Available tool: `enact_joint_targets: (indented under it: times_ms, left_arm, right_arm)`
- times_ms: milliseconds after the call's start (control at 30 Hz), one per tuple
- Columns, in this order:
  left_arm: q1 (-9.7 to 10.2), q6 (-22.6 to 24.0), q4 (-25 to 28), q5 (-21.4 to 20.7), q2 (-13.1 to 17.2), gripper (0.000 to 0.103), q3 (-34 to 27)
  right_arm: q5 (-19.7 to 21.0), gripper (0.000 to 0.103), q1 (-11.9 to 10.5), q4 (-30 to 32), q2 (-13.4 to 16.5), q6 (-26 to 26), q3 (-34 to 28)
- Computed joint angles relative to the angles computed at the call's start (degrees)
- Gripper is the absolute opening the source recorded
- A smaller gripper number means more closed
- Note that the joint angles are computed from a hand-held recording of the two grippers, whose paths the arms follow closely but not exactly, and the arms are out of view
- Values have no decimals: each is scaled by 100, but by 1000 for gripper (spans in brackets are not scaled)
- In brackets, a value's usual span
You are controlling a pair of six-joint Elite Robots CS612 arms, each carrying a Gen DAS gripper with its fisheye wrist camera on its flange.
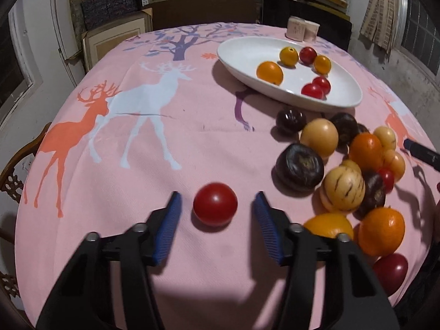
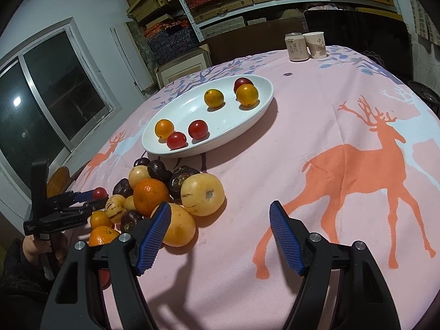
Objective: Organize fruits
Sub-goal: 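Grasp a red tomato with the left gripper while the right gripper grasps a large pale yellow fruit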
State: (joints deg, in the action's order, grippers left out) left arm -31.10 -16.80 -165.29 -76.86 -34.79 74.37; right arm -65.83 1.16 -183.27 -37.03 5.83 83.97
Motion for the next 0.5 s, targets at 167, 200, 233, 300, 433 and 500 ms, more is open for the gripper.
enact_joint_targets:
  times_ms: [167, 200, 233, 300, 433, 500]
  left_arm:
    - [42, 34, -380, -176, 30, 28, 56]
    - [74, -38, -547, -327, 26, 28, 97]
    - [94, -128, -685, -394, 22, 28, 133]
    - [108, -235, -730, -418, 21, 28, 147]
    - [66, -126, -621, -288, 22, 28, 122]
    - [60, -99, -615, -264, 22, 28, 123]
  right_arm:
    - [-32, 74, 13, 38, -8, -52, -3]
    - [-30, 73, 24, 97, -17, -121, -18]
    - [-30, 69, 24, 97, -17, -121, -18]
    - [48, 61, 45, 234, -34, -309, -54]
    - [-97, 58, 143, 388, -60, -612, -127]
    - [71, 58, 147, 509, -83, -700, -118]
